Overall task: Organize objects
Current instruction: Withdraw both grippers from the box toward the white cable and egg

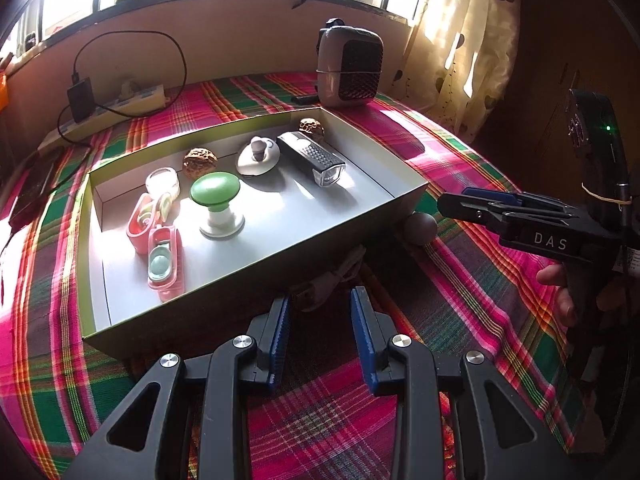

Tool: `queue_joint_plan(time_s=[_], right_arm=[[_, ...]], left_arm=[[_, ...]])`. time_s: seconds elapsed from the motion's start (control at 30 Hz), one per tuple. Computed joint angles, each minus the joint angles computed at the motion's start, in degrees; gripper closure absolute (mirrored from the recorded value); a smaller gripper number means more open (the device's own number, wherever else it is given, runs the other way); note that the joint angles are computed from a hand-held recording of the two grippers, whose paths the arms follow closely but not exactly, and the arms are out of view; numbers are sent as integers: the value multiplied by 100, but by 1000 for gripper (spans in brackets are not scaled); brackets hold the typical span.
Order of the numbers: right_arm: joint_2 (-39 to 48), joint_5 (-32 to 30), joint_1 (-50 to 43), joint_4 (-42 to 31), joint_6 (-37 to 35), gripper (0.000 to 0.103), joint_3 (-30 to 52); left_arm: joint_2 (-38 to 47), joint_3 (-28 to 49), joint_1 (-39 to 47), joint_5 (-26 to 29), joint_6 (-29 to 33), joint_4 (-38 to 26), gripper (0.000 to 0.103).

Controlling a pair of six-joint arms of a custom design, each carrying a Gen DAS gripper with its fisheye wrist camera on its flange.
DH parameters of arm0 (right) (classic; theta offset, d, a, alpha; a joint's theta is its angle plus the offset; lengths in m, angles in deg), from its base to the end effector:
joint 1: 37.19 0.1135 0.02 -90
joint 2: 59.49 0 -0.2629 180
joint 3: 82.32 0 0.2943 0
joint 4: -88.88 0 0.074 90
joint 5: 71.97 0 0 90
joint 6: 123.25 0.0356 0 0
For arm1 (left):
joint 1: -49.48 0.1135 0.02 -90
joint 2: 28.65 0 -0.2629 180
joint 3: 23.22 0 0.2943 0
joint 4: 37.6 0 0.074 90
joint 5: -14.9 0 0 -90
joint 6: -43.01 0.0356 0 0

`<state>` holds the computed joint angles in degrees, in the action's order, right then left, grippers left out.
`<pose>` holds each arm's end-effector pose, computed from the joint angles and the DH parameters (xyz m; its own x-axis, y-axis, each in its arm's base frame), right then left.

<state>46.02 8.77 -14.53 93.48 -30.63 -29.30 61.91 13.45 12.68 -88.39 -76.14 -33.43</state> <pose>0.3140 0.1373 0.0524 -0.7058 -0.2458 -0.6644 -0.4480 0.8814 0.1499 0.2181 -0.1529 0.0557 -0.7595 -0.0238 -0.6501 0.1077 0.9809 -0.1618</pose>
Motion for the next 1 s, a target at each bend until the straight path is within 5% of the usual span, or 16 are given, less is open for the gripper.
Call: queue_joint_plan(time_s=[0.4,1.0], right_arm=[[-23,-78,3,-4,-9,52,-41],[188,-412,335,-132,-286,52,73]], left_arm=[[64,77,-258,246,76,-22,74],[166,285,-236,-112,-13,-318,74]])
